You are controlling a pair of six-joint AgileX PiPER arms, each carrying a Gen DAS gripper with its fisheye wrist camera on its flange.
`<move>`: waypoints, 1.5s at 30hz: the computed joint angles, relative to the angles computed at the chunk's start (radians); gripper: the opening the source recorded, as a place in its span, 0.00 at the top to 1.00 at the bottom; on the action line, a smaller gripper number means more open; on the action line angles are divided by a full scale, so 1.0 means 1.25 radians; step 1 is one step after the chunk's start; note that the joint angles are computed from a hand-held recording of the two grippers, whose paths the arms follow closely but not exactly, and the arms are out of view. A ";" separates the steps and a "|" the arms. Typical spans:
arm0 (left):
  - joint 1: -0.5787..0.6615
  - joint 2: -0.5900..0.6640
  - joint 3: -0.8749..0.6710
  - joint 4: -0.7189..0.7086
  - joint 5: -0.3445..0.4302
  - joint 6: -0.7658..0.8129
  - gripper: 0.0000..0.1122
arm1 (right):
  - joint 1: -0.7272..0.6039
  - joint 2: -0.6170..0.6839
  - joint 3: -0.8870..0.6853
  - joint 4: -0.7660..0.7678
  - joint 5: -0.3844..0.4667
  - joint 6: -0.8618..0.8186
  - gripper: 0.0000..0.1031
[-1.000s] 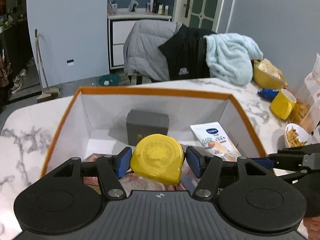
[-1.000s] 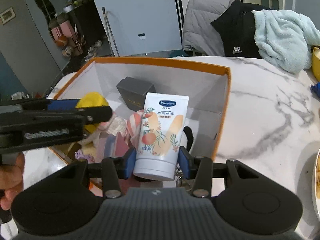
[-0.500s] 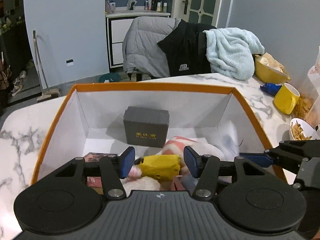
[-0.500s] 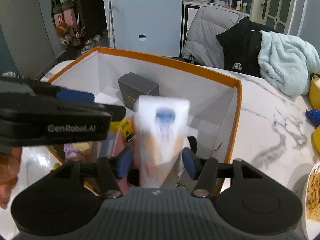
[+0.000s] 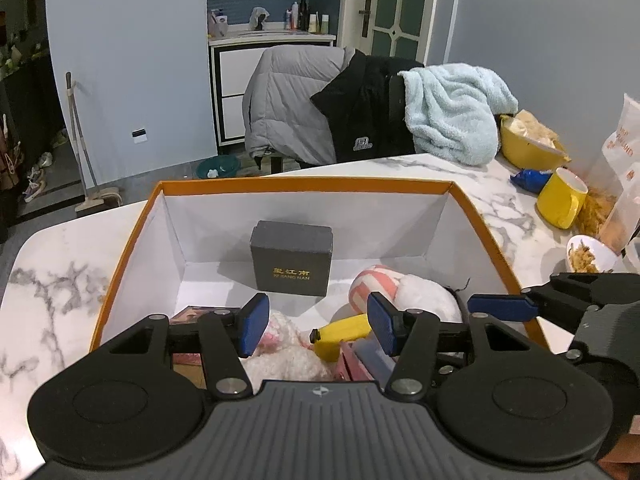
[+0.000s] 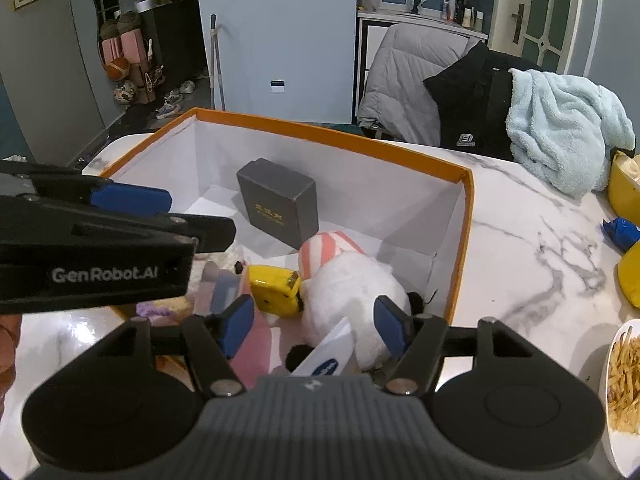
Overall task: Organize objects
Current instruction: 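Carry the tape measure and lotion tube into the orange box and release both, then move the left tool to the crocheted orange while the right tool reaches the plush bear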
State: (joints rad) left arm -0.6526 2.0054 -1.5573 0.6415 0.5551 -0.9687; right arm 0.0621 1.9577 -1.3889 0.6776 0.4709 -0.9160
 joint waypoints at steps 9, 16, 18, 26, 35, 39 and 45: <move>-0.016 -0.098 0.127 0.095 -0.043 -0.122 0.43 | 0.003 -0.046 0.047 0.039 -0.007 -0.034 0.34; -0.019 -0.174 0.235 0.165 -0.070 -0.227 0.42 | -0.022 -0.098 0.090 0.108 0.017 -0.107 0.34; -0.020 -0.189 0.258 0.179 -0.072 -0.249 0.42 | -0.030 -0.111 0.099 0.119 0.026 -0.116 0.34; -0.030 -0.237 0.326 0.241 -0.085 -0.338 0.42 | -0.068 -0.162 0.129 0.172 0.067 -0.175 0.34; -0.051 -0.272 0.406 0.336 -0.110 -0.429 0.37 | -0.180 -0.195 0.126 0.198 0.164 -0.238 0.28; -0.051 -0.265 0.427 0.358 -0.120 -0.454 0.37 | -0.233 -0.178 0.107 0.184 0.187 -0.221 0.28; -0.056 -0.242 0.452 0.397 -0.138 -0.519 0.34 | -0.275 -0.143 0.080 0.145 0.187 -0.170 0.28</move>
State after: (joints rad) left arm -0.7223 1.7035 -0.9917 1.1378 0.3825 -1.6172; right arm -0.2811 1.7791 -1.2885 0.8589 0.7051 -1.1284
